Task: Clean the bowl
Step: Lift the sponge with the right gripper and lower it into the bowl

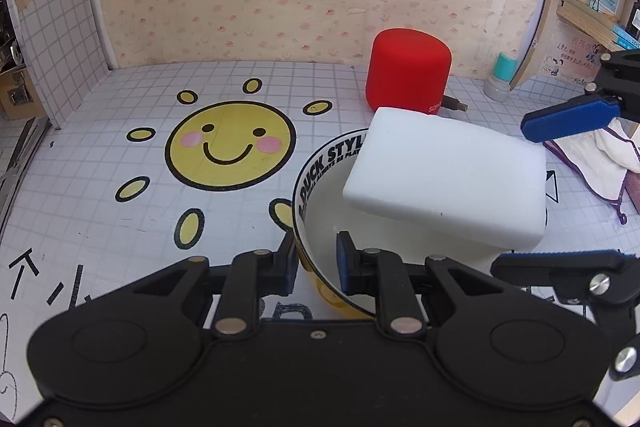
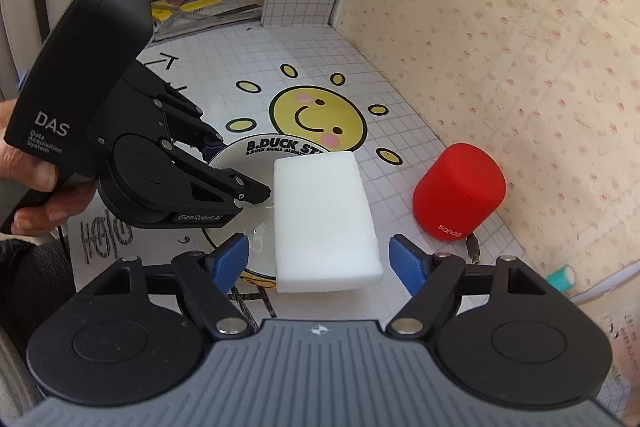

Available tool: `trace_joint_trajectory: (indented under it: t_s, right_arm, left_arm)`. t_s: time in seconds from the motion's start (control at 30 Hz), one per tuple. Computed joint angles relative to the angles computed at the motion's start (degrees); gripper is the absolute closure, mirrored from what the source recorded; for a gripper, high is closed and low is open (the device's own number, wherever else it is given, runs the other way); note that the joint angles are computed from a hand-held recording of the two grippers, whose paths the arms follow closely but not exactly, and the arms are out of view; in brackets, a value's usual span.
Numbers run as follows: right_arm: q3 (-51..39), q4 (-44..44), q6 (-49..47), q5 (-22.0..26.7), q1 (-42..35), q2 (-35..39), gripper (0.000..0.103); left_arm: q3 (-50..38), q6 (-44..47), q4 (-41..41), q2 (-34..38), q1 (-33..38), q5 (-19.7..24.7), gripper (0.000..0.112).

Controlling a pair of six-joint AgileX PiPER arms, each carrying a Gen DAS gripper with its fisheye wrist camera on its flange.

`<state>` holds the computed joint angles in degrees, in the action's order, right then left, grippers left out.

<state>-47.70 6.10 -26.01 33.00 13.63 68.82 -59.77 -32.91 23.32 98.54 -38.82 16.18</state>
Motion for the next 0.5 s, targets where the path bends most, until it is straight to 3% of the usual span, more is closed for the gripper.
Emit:
trace_joint_trajectory:
  t_s: [0.33,0.4,0.5]
  right_arm:
    - [8.6,31.5,-9.3,0.6,-15.1,-8.9,0.025]
    - [9.5,36.4,-10.3,1.1,-16.6,-8.4,0.025]
    - [11.0,37.4,-6.7,-2.8,-15.2,-7.7,0.025]
  left_arm:
    - [0.1,-0.9,1.0,0.0,0.0,-0.1,0.091]
    - [0.2,-2.5,2.7,0.0,-0.3,0.0,0.091]
    - [0.7,-3.4,4.1,-0.3,-0.3,-0.6,0.091]
